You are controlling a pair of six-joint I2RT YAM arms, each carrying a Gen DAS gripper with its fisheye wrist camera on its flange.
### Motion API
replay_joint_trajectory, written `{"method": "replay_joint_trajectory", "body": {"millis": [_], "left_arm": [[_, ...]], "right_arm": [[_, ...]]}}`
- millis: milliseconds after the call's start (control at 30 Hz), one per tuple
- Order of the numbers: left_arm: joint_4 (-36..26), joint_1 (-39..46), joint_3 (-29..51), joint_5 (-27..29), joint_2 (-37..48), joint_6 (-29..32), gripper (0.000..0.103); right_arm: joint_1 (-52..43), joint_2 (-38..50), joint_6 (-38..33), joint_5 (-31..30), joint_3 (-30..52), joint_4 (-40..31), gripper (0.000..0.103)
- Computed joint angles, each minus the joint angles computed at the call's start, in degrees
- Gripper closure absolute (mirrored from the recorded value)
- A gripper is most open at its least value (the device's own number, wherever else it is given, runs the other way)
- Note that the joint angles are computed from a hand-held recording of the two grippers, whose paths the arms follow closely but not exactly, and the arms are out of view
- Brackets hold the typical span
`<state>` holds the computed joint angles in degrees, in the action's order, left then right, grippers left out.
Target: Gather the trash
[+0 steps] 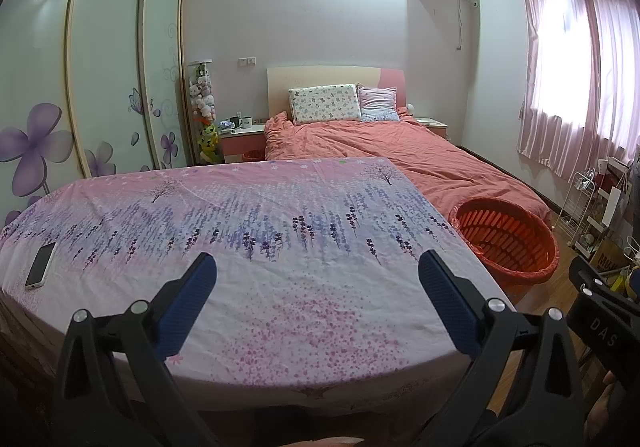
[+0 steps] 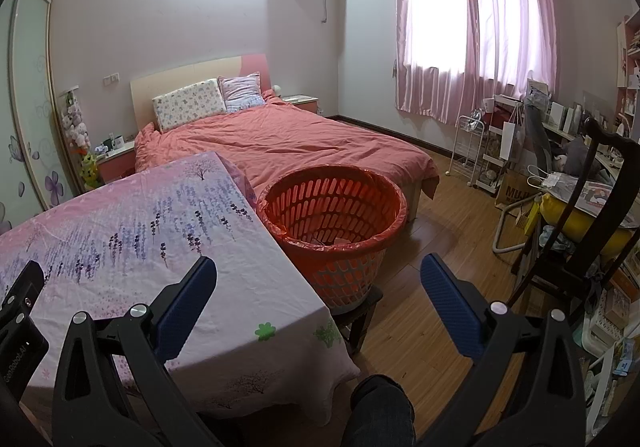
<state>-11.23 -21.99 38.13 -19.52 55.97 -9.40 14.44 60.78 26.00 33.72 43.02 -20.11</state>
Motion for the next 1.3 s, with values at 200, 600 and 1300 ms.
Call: {"method": "replay_joint_trajectory", "body": {"millis": [200,600,1300], "left_arm": [[0.02,-0.01,-0.01,0.01,0.01,0.0,0.004],[-0.13,-0.29,-0.26,-0.11,0.29,-0.68,0.004],[-0.24,-0.38,-0.15,-0.15,0.49,-0.91,0.004]], "right_arm": [[0.03,0.01,0.02,0.04,0.01,-0.02,0.002],[0.0,0.17,-0.03,0.06,0.13,-0.07,0.002],[-0.13,-0.04,-0.09,-0.1,0.15,-0.43,0.002]]}}
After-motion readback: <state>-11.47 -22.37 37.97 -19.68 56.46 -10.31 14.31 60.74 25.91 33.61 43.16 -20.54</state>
